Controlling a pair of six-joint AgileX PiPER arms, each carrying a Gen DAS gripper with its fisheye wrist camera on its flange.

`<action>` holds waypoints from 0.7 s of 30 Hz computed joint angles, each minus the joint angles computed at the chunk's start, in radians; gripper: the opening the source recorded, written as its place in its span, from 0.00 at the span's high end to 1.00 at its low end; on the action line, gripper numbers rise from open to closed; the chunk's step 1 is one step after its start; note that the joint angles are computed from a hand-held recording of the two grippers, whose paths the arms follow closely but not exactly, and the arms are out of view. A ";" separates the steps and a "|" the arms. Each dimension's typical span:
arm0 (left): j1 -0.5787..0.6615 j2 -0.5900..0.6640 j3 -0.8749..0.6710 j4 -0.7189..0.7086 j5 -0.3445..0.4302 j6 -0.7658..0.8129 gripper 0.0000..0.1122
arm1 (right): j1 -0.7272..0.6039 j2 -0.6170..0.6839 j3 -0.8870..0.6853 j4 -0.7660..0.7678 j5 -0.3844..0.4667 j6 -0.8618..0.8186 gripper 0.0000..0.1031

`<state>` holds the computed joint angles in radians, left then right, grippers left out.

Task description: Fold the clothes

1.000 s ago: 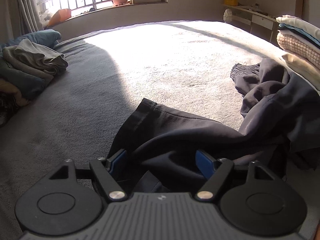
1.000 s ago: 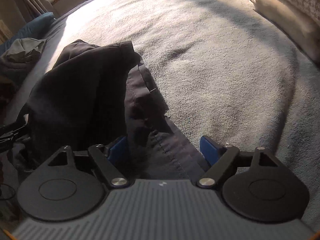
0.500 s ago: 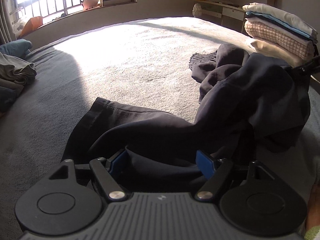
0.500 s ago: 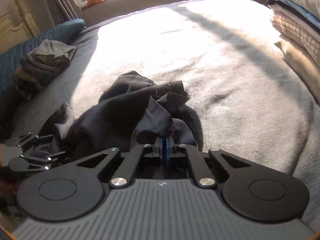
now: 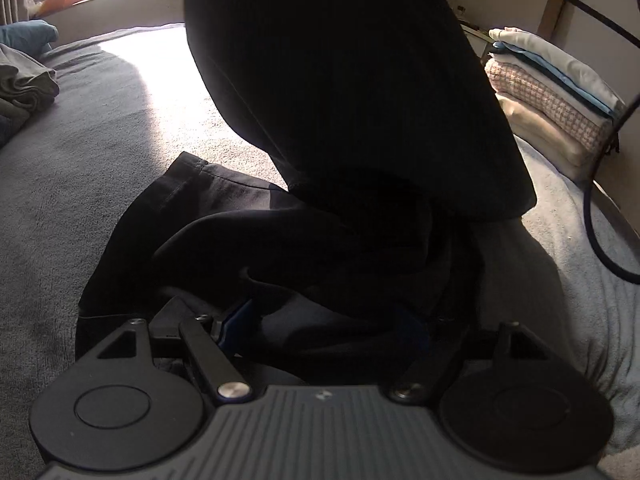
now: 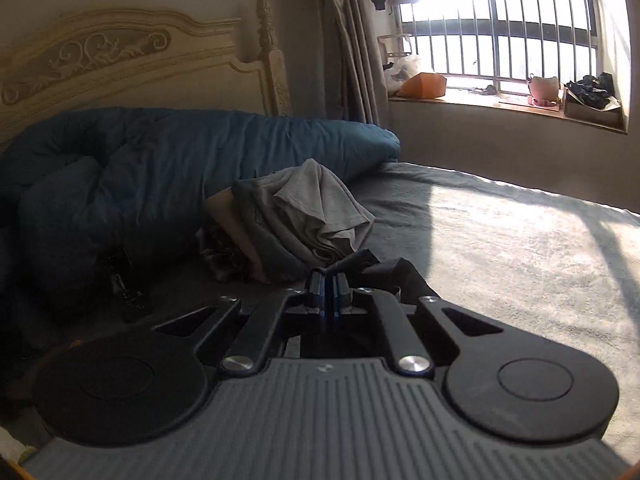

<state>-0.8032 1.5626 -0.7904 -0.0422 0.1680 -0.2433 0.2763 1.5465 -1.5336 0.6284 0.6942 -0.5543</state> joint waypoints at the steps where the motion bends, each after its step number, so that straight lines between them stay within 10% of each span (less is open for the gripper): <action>1: 0.006 -0.002 0.003 -0.052 -0.004 0.052 0.32 | 0.037 0.049 -0.069 -0.015 0.013 0.010 0.98; 13: 0.056 -0.012 0.052 -0.642 -0.030 0.653 0.31 | 0.203 0.442 -0.486 -0.017 0.315 0.084 0.93; 21: 0.086 -0.029 0.073 -0.809 -0.018 0.825 0.31 | 0.015 0.236 -0.160 0.173 0.222 0.020 0.50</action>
